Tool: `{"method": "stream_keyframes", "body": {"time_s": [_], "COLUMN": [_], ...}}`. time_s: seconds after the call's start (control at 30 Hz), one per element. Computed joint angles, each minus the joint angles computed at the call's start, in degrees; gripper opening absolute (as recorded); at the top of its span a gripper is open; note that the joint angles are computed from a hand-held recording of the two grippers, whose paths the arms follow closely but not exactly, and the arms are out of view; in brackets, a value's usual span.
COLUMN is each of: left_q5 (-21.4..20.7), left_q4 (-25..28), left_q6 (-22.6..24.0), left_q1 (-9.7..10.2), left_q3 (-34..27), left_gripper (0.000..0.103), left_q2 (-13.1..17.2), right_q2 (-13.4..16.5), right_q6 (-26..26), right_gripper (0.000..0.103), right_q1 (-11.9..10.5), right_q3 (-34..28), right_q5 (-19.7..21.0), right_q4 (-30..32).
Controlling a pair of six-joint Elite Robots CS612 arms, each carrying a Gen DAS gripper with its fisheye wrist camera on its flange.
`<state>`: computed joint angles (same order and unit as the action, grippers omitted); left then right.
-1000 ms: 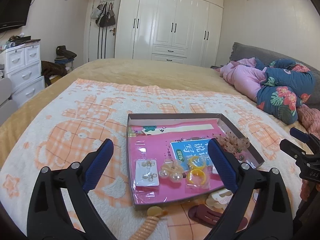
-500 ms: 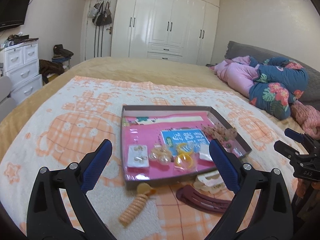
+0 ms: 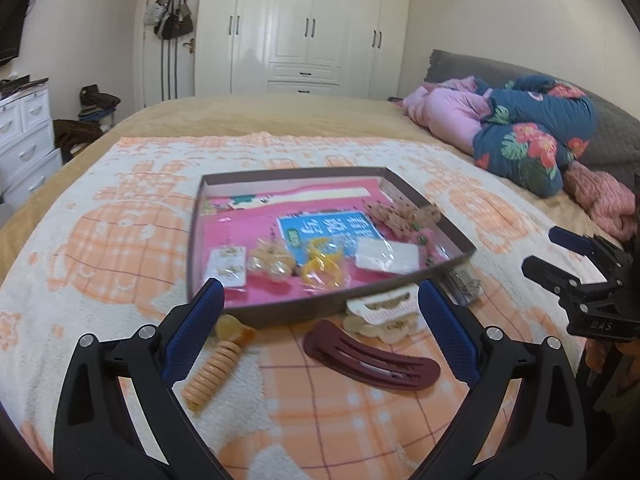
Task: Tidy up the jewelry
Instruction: 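Withdraw both tools from the box toward the remaining items, then grasp the maroon hair clip with the left gripper while the right grasps the rhinestone comb box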
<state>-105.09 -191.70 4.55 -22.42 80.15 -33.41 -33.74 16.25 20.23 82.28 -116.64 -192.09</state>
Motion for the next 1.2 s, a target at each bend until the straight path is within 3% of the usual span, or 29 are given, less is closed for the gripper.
{"method": "stream_keyframes", "body": {"time_s": [0.53, 0.77, 1.2], "left_q5": [-4.84, -6.01, -3.81], "left_q4": [10.65, 14.4, 16.66], "left_q6": [3.69, 2.69, 3.31], "left_q1": [-1.1, -1.19, -1.72], "left_q3": [0.4, -0.93, -2.74], "left_gripper": [0.089, 0.089, 0.088], "left_q2": [0.13, 0.99, 2.11], "right_q2": [-0.03, 0.32, 2.18], "right_q6": [3.24, 3.32, 4.19], "right_gripper": [0.093, 0.093, 0.092], "right_q1": [-1.07, -1.26, -2.04], "right_q3": [1.26, 0.88, -2.74], "right_q5": [1.12, 2.11, 6.2], "right_q4": [1.64, 2.95, 9.31]}}
